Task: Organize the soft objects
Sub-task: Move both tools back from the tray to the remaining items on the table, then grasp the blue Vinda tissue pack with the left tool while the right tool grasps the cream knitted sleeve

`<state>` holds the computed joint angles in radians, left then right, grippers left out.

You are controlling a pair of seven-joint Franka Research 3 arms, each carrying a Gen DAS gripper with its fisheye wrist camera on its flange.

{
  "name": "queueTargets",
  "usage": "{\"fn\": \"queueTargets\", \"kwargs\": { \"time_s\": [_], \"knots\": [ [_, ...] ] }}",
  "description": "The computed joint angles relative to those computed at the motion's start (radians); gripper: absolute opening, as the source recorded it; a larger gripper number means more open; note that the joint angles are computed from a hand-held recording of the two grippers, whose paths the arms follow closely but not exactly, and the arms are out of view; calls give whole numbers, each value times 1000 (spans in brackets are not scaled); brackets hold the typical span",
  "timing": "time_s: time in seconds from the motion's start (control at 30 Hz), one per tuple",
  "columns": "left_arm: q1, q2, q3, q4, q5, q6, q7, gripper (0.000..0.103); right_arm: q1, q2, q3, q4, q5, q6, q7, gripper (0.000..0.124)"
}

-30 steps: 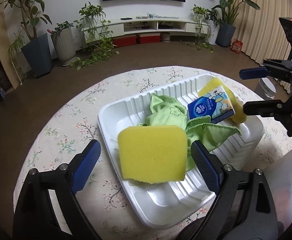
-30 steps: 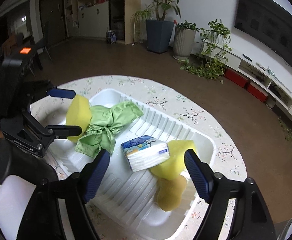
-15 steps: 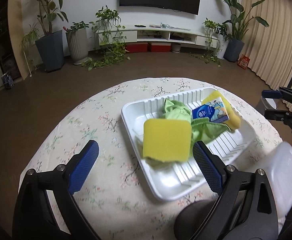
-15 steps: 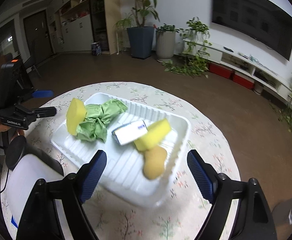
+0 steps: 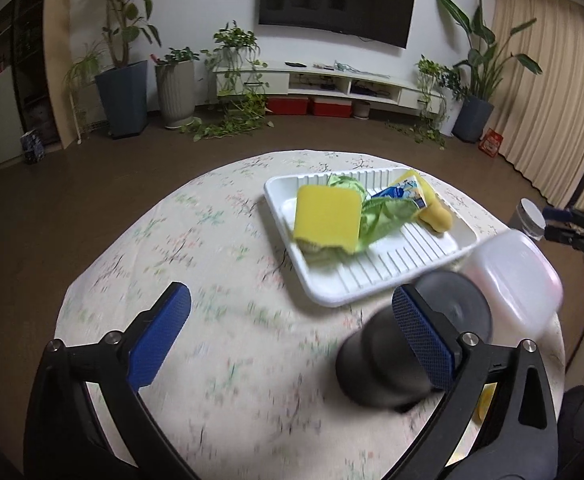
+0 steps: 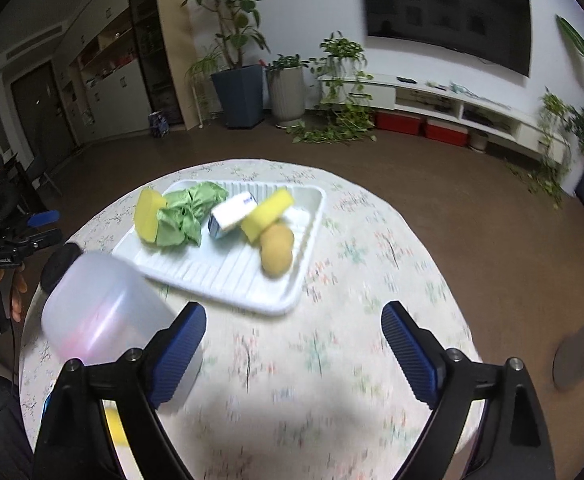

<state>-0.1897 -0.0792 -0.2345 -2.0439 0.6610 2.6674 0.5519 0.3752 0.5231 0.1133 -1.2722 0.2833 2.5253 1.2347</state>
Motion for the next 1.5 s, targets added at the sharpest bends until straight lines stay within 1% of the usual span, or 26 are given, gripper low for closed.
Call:
{"fn": "queueTargets", "kwargs": {
  "time_s": [0.07,0.13,0.23,0.37,0.53,0.63,0.73,0.8,0.83,0.93,1.03,1.13,1.2,1.27,1.33,1.5],
  "knots": [
    [-4,-52,-10,-53,12,-5,-37,102,-11,-62,12,-105,29,40,-14,92],
    [-8,-95,-22,-100,7,-3,-59,102,-18,-143,22,-239,62,93,-27,92],
    [-25,-157,-48,-173,-16,-1,-78,103,-36,-242,48,-398,146,139,-64,94],
    [-54,-222,-89,-260,-47,25,-126,103,-36,-353,68,-572,266,177,-119,94],
    [-122,-235,-122,-321,-123,64,-135,103,9,-476,72,-751,385,198,-161,95],
    [-141,-222,-145,-329,-129,83,-153,103,51,-535,72,-831,433,186,-186,95],
    [-155,-202,-161,-327,-120,95,-167,103,97,-583,82,-902,389,236,-177,95],
    [-162,-184,-171,-310,-105,74,-170,103,120,-592,84,-919,356,233,-155,95],
    [-162,-174,-179,-297,-88,61,-180,103,129,-597,90,-934,315,242,-131,95],
    [-168,-145,-190,-259,-47,19,-211,103,142,-598,113,-966,135,298,2,95],
    [-185,-98,-184,-209,-29,-37,-223,103,155,-582,113,-969,54,312,87,95],
    [-199,-61,-170,-176,-13,-66,-261,103,151,-561,113,-966,-82,328,236,94],
    [-206,-46,-157,-160,-25,-94,-298,103,151,-552,106,-963,-121,335,291,94],
    [-210,-40,-147,-154,-26,-100,-338,103,150,-537,98,-949,-150,331,328,94],
    [-212,-30,-140,-141,-21,-113,-366,103,154,-527,93,-938,-137,324,322,94],
    [-225,6,-127,-106,-23,-132,-363,103,163,-504,90,-918,-109,320,291,93]
  ]
}}
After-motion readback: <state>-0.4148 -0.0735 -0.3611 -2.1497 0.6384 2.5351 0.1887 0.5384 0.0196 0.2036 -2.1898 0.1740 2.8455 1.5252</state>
